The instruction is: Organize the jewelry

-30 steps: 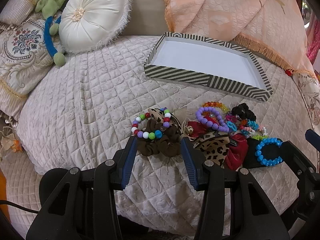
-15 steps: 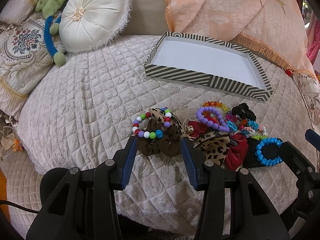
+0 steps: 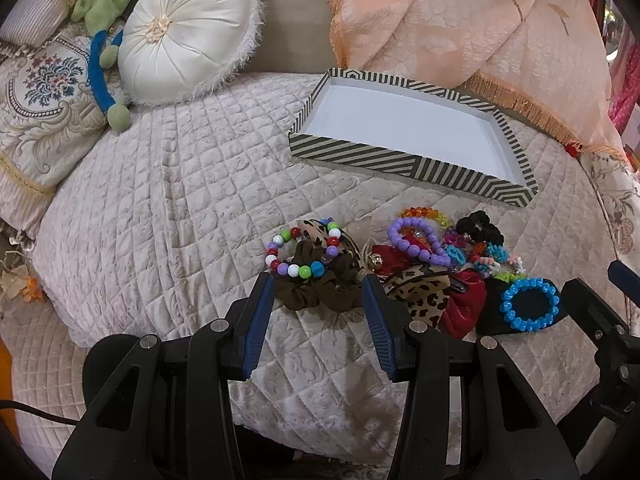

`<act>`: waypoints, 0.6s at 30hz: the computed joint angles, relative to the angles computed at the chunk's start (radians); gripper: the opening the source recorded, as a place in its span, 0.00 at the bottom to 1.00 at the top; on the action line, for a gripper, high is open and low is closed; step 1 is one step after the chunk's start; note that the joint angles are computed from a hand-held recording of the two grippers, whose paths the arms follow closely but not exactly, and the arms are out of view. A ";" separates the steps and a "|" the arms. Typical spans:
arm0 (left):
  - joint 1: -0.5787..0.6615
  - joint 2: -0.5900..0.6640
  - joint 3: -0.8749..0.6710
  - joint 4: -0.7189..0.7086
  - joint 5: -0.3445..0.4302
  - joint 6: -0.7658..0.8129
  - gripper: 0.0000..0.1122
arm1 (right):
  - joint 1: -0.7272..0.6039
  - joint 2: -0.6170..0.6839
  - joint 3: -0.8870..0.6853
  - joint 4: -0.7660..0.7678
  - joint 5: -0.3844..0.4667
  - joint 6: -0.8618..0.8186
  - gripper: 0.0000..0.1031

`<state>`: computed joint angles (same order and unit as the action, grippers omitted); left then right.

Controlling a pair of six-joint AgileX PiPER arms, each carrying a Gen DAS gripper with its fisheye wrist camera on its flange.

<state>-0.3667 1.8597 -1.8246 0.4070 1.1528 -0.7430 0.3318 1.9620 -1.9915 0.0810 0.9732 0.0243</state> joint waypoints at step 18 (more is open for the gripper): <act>0.049 -0.013 -0.035 -0.071 0.017 0.065 0.40 | -0.020 -0.025 0.059 0.037 -0.036 -0.055 0.99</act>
